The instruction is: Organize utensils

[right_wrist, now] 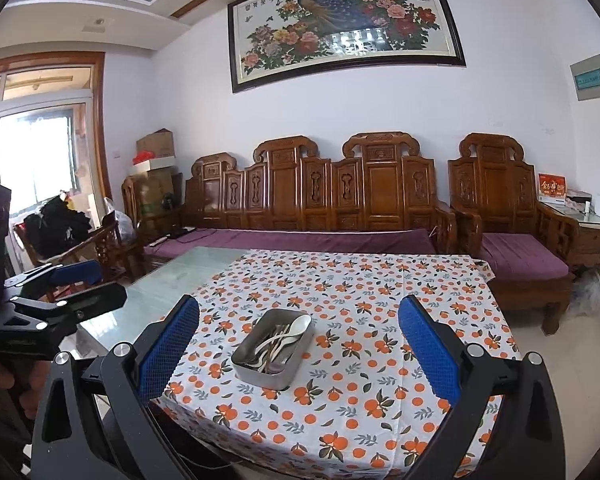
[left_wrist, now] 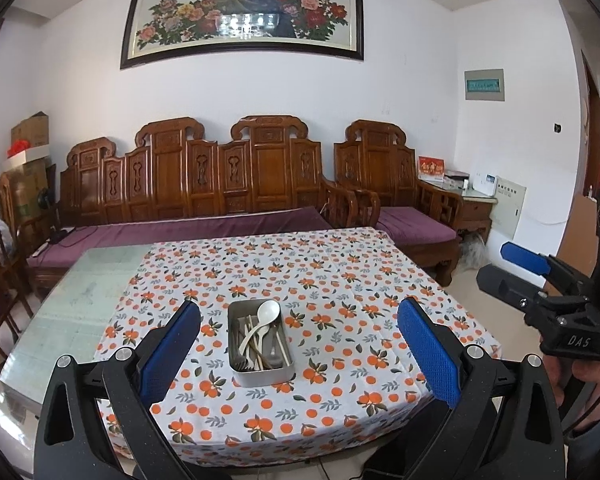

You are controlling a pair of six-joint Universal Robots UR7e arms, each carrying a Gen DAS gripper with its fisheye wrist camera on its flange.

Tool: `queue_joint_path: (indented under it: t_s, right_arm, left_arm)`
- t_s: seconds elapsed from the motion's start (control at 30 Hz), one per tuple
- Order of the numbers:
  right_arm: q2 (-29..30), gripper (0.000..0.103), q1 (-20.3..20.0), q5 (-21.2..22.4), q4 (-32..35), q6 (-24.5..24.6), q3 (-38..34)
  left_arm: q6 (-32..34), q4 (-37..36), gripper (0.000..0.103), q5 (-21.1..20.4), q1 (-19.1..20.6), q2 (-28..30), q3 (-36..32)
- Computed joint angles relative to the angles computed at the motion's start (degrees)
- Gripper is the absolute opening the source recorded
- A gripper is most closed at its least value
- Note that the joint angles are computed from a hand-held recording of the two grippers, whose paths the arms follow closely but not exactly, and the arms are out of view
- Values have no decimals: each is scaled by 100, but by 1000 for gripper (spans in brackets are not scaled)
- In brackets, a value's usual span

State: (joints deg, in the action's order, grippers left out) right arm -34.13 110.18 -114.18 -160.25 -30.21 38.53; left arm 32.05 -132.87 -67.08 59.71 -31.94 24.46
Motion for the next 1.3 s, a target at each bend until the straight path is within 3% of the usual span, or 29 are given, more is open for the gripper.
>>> queue_joint_path:
  t_s: [1.3]
  right_arm:
    - [50,100,-15,-17,12,71,15]
  left_arm:
    - [-12,-168,95,-55,31,-37,125]
